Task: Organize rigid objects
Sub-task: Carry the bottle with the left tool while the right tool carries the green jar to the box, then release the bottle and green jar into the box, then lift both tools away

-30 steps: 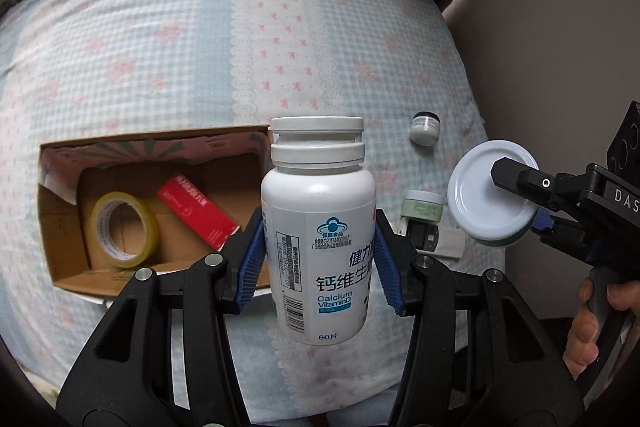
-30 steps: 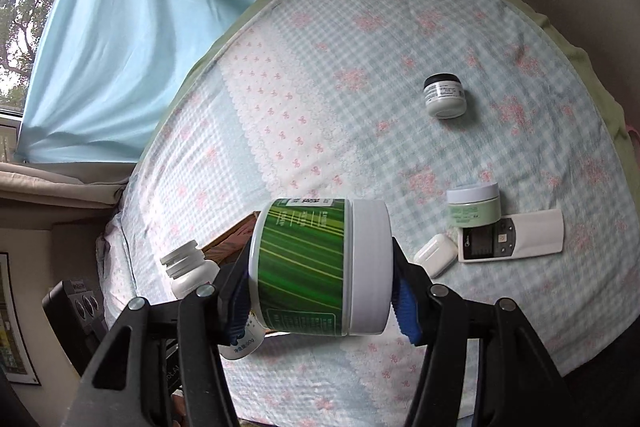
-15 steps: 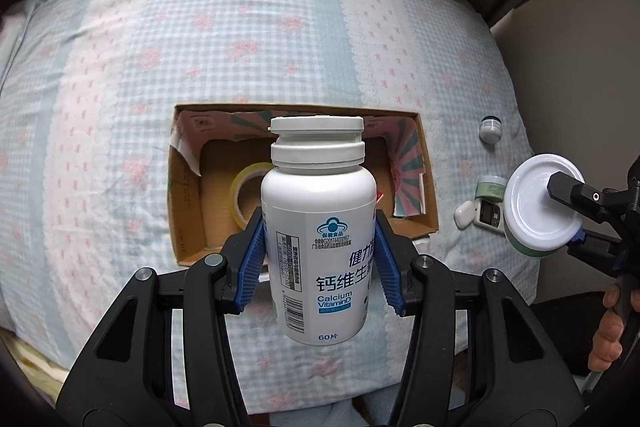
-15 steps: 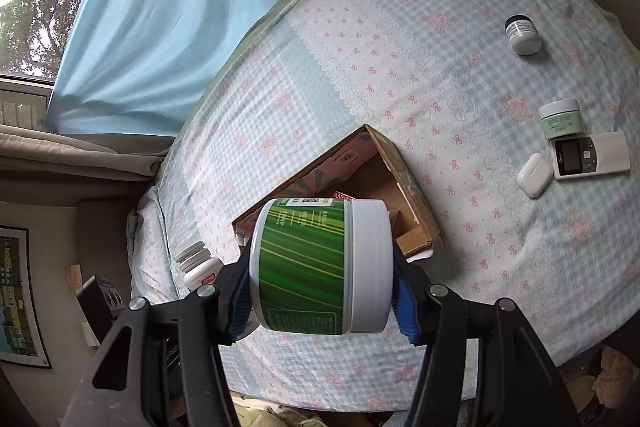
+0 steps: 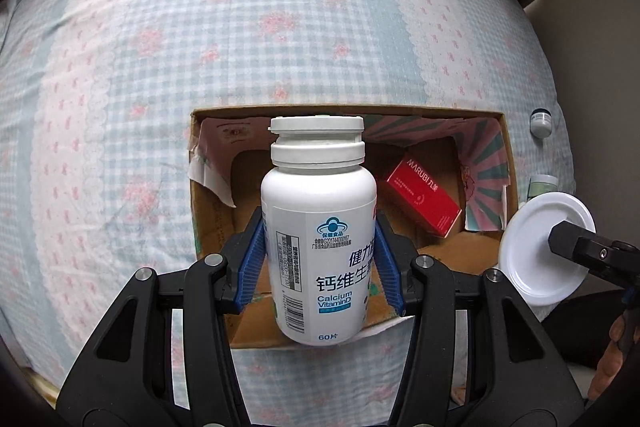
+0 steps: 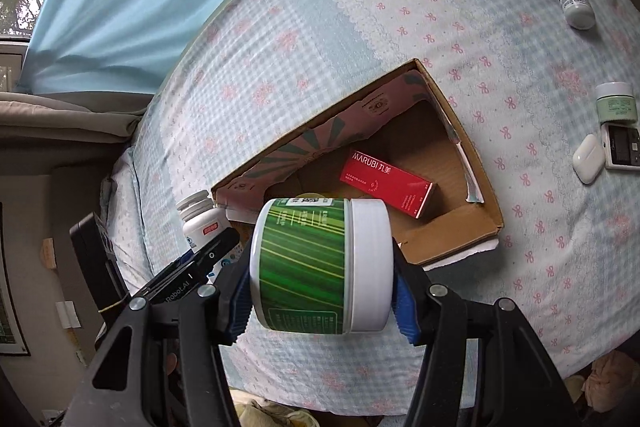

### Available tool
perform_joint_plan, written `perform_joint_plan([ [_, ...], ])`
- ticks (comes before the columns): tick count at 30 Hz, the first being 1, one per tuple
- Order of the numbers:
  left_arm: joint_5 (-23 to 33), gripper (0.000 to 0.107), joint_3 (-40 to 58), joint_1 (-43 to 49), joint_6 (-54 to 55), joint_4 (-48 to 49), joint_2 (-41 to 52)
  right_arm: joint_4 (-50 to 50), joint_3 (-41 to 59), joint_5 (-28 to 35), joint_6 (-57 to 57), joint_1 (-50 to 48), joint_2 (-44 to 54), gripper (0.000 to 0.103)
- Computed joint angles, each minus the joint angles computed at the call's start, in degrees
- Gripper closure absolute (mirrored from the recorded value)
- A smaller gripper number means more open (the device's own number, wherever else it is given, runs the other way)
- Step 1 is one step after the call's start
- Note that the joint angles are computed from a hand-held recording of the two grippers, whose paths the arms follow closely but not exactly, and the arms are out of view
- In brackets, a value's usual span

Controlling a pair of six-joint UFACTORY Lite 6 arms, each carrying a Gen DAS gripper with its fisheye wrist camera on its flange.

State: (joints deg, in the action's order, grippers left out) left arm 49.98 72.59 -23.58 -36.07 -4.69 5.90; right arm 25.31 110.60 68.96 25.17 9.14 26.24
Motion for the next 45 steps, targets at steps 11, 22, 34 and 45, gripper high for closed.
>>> perform_joint_plan([
  [11, -13.0, 0.061, -7.1, -2.7, 5.0, -1.4, 4.4, -0.6, -9.5, -8.7, -8.7, 3.8, 4.8, 0.050],
  [22, -13.9, 0.004, -12.8, -0.8, 1.1, 2.9, -6.0, -4.5, -15.8, -13.0, -8.2, 4.4, -1.0, 0.000],
  [34, -9.8, 0.004, -13.7, -1.5, -1.8, 3.8, -10.0, -6.3, -9.8, -6.4, -5.4, 5.2, -0.2, 0.000],
  [45, 0.4, 0.004, -8.9, -4.9, -10.2, 9.8, -14.7, -10.8, 0.3, 1.5, -3.2, 7.5, 0.4, 0.000],
])
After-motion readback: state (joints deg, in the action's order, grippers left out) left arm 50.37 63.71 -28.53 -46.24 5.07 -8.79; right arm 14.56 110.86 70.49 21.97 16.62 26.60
